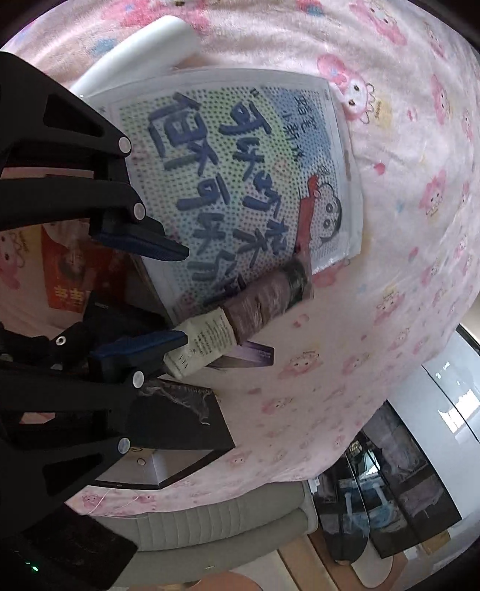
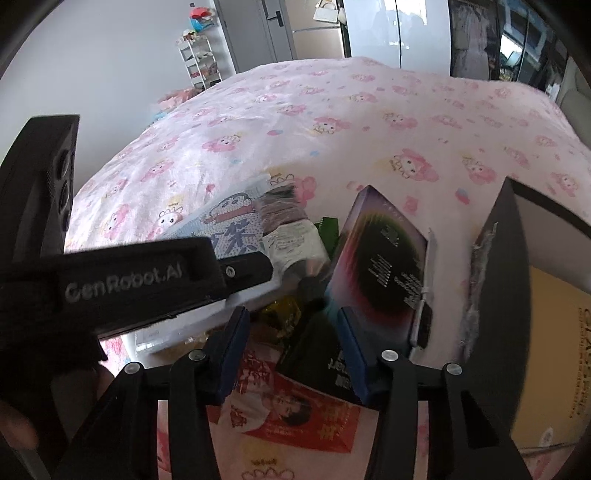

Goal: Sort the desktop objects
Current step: 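Close the left gripper on the brown-and-white hand cream tube and lift it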

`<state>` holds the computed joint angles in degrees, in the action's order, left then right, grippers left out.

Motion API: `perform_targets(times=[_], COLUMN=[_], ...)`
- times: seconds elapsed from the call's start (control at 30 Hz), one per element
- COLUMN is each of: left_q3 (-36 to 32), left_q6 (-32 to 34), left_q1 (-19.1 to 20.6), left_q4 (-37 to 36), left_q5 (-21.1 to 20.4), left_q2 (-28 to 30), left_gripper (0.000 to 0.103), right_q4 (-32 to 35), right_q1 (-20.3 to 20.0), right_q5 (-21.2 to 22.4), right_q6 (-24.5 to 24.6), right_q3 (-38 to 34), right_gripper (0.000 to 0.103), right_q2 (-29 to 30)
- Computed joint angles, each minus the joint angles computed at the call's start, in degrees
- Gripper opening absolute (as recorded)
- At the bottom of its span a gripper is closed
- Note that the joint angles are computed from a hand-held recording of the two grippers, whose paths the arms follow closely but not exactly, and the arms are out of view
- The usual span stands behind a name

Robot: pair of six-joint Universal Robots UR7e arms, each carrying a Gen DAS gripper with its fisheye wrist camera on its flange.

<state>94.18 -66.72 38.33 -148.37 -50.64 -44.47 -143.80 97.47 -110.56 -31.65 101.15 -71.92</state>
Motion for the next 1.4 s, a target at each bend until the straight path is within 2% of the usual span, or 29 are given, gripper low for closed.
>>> perform_targets(times=[0.1, 0.27, 0.37, 0.43, 0.5, 0.67, 0.77, 0.97, 1.03, 1.13, 1.2, 1.3, 1.4], left_q3=[2.1, 5.8, 6.2, 5.4, 4.8, 4.5, 4.8, 6.1, 6.5, 6.0, 5.1, 4.9, 4.3], left_q6=[0.1, -0.5, 0.3, 1.2, 2.1, 4.3, 5.7, 6.9, 6.4, 5.4, 4.3, 2.9, 3.1], left_q1=[0.3, 1.2, 1.5, 1.4, 1.4, 1.2, 1.0, -0.3, -1.2, -2.8, -3.3, -3.7, -4.5], left_q4=[-4.6, -14.7, -17.7, -16.4, -15.8, -16.6, -18.2, -19.0, -17.6, -12.5, -9.0, -7.6, -7.6], left_q5=[-0.7, -3.2, -4.3, -3.3, -3.1, -4.0, -4.8, -8.0, -6.6, -2.5, -1.9, -3.9, -7.6], left_q2=[-0.8, -1.7, -1.2, -0.8, -0.5, 0.1, 0.5, 0.2, -0.2, -0.5, -0.1, 0.5, 2.4], left_gripper=[0.039, 0.038, 0.038, 0.038, 0.038, 0.038, 0.034, 0.033, 0.033, 0.033, 0.033, 0.033, 0.035], right_q4=[-0.6, -6.7, -5.1, -4.3, -2.4, -2.5, -2.9, -1.9, -0.9, 1.2, 2.1, 4.0, 4.5], right_q1=[-0.2, 0.5, 0.4, 0.5, 0.3, 0.1, -0.1, -1.4, -1.9, -2.8, -3.4, -4.8, -6.4], right_q5=[0.5, -0.9, 0.4, 0.4, 0.7, 1.5, 1.6, 2.9, 3.6, 4.3, 4.5, 5.3, 4.7], right_q6=[0.1, -2.0, -2.7, -2.8, -2.8, -2.0, -1.3, -0.2, 0.3, 0.5, 0.0, -0.9, -2.7], right_q3=[-0.3, 0.6, -0.8, -1.7, -2.5, -1.4, -0.4, 3.5, 4.8, 7.3, 9.0, 11.1, 13.1], right_gripper=[0.039, 0.039, 0.039, 0.039, 0.03, 0.03, 0.03, 0.029, 0.029, 0.029, 0.029, 0.029, 0.029], right_q2=[0.6, 0.6, 1.4, 2.2, 2.8, 1.7, 0.4, -5.4, -7.7, -11.7, -14.2, -17.9, -20.9])
